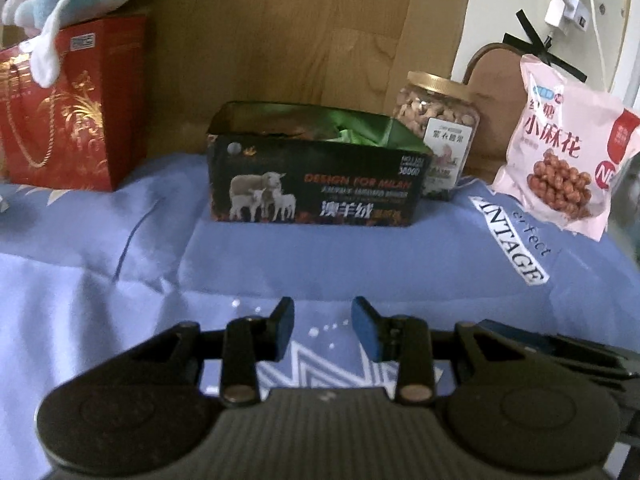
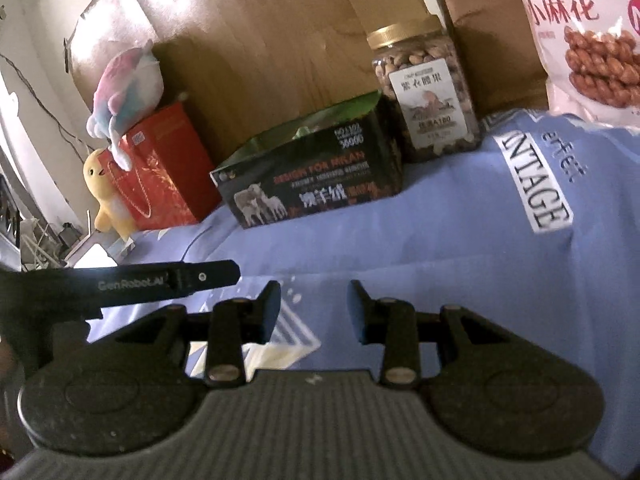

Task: Organize snacks
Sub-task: 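Move the right gripper to the pink UHA candy box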

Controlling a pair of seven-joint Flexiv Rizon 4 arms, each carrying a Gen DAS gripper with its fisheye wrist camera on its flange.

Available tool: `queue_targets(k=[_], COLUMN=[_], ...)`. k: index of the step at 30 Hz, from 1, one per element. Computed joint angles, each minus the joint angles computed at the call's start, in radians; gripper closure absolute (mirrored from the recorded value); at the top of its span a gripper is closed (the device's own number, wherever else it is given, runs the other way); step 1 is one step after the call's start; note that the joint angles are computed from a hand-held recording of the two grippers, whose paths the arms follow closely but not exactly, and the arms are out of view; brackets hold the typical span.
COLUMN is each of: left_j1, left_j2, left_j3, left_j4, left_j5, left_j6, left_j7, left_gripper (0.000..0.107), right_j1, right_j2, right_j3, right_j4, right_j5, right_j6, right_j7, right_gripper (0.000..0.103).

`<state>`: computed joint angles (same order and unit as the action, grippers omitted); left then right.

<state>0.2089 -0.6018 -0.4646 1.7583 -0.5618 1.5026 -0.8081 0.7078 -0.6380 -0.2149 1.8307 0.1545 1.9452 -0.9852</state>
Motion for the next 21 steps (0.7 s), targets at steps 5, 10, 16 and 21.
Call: queue_targets(k=[5, 10, 16, 21], left_j1=[0.02, 0.053, 0.143, 0.331], left_j2=[0.028, 0.04, 0.047, 0.049], left_j3=[-0.016, -0.039, -0.109, -0.251], left_j4=[0.051, 0.087, 0.135, 0.189], left_j5=[0.007, 0.052, 0.124, 0.155], left_j6=[0.049, 0.101, 0.151, 0.166], left_j7=[-0.003, -0.025, -0.067, -0.119], left_gripper=[0.073, 0.071, 0.07, 0.07], right_j1=[0.031, 0.077, 0.037, -0.019], right_j2=[0.016, 0.032, 0.054, 0.075], right_j3=[-0.01, -0.035, 0.034, 0.113], right_j4=[0.023, 0.046, 0.063, 0.091], right_j5=[0.017, 0.041, 0.003, -0.066], right_j6=[0.003, 0.015, 0.02, 0.027], right_j7=[-0.001, -0.021, -0.055, -0.1], right_gripper=[0.063, 0.063, 0.057, 0.057])
